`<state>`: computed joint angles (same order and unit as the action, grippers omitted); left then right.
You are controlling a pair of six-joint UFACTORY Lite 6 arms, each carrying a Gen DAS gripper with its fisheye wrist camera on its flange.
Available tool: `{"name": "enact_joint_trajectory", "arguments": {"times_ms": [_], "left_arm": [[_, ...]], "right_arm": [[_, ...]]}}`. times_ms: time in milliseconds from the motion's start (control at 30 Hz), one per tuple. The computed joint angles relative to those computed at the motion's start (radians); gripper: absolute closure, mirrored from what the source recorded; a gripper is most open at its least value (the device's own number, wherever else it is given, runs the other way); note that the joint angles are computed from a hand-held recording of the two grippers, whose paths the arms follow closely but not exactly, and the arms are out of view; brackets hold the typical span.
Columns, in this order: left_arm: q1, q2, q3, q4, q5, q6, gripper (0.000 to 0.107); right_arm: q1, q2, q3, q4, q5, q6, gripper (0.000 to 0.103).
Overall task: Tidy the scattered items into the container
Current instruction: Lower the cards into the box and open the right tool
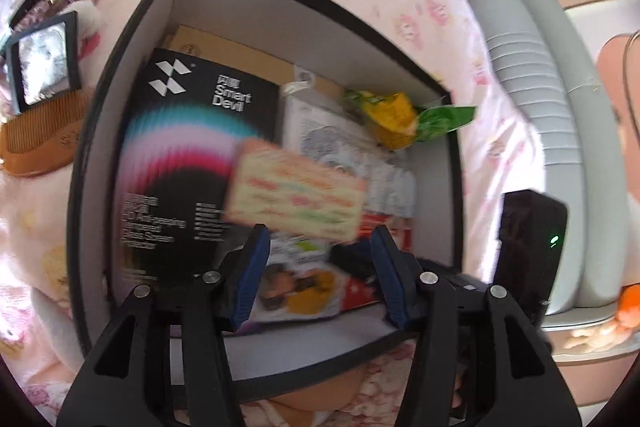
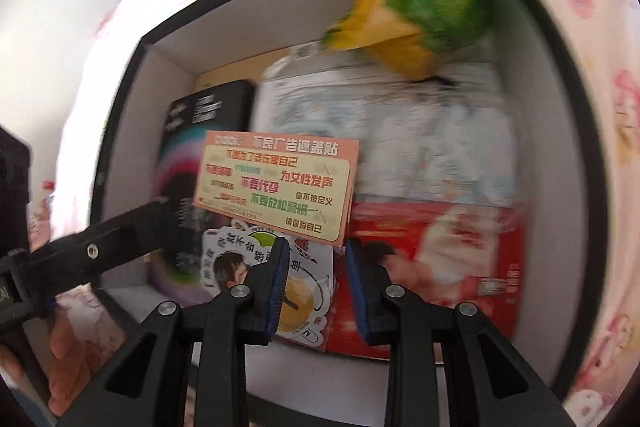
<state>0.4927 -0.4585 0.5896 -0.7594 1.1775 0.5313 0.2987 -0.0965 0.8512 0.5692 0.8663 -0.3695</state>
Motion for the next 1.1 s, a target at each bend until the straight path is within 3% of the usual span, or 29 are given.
{"name": "enact_joint_trajectory", "arguments": {"times_ms": [133, 233, 367, 500, 633, 733, 800, 900, 967, 1100], "left_arm": [[0.026, 0.008, 0.003, -0.008, 0.005, 0.009, 0.054], [-0.026, 0.040, 0.009, -0.009, 0.010, 0.010, 0.054], [-0.041, 0.120, 0.020, -0.089, 0.121, 0.101, 0.054], [-0.188, 0.180, 0.049, -0.063, 0.024, 0.022, 0.054], [-0.362, 0.228, 0.104, 0.021, -0.097, -0.097, 0.054], [-0.542, 0.186, 0.158, 0.285, -0.244, -0.349, 0.054], [-0.642, 0.154, 0.179, 0.434, -0.289, -0.474, 0.052], [-0.695, 0.132, 0.184, 0.462, -0.305, -0.490, 0.036], [-0.712, 0.143, 0.187, 0.476, -0.306, -0.496, 0.036], [-0.588, 0.168, 0.190, 0.262, -0.254, -0.297, 0.048]], "right_arm": [[0.013, -0.083, -0.039, 0.070, -0.002, -0.068, 0.078], [0.018, -0.195, -0.084, -0.008, -0.034, 0.050, 0.078], [-0.078, -0.366, -0.173, -0.085, -0.005, 0.120, 0.078], [-0.172, -0.443, -0.197, -0.048, 0.046, 0.074, 0.078], [-0.197, -0.422, -0.185, -0.052, -0.024, 0.076, 0.078], [-0.152, -0.386, -0.163, -0.088, -0.069, 0.118, 0.078], [-0.178, -0.383, -0.143, -0.088, -0.042, 0.089, 0.078], [-0.166, -0.370, -0.135, -0.089, -0.038, 0.091, 0.078], [-0.196, -0.376, -0.116, -0.065, 0.013, 0.072, 0.078], [-0.274, -0.382, -0.087, 0.013, 0.087, -0.003, 0.078]]}}
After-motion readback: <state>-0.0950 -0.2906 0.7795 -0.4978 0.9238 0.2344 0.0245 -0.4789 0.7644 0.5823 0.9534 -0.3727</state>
